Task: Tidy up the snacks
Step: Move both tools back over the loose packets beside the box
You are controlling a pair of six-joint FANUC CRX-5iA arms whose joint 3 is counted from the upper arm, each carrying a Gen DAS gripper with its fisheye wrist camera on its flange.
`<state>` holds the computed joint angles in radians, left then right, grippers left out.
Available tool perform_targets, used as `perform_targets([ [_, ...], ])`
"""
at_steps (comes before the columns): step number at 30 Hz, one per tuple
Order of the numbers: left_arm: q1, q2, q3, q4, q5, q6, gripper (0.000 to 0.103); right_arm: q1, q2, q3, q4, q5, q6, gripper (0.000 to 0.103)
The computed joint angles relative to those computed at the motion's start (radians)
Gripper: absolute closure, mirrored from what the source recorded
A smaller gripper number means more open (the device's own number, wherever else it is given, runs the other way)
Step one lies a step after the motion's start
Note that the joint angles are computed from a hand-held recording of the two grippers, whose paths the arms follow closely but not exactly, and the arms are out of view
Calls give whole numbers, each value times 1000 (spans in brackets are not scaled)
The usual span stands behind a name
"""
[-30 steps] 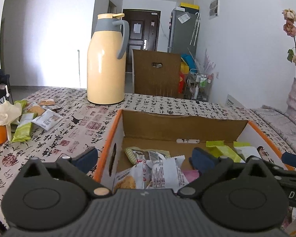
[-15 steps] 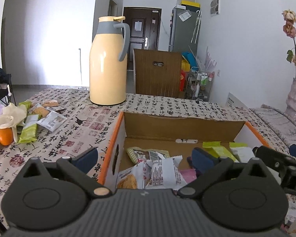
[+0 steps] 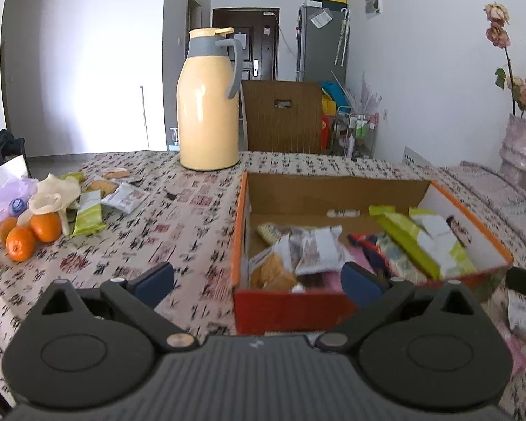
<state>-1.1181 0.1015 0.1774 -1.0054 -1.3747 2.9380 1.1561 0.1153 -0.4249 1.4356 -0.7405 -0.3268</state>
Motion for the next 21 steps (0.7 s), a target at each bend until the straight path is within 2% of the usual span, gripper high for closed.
perform_targets([
  [11,-25,19,-75,3,18,66,0,58,-73,-101,-112,-57,-1,0],
  [16,-24,16,-92,0,35,87,0,63,-76,-109,-141,-71,-4,0],
  [21,-34,20,-91,-17,18,109,0,59,-74,-105,-150,-82,2,0],
])
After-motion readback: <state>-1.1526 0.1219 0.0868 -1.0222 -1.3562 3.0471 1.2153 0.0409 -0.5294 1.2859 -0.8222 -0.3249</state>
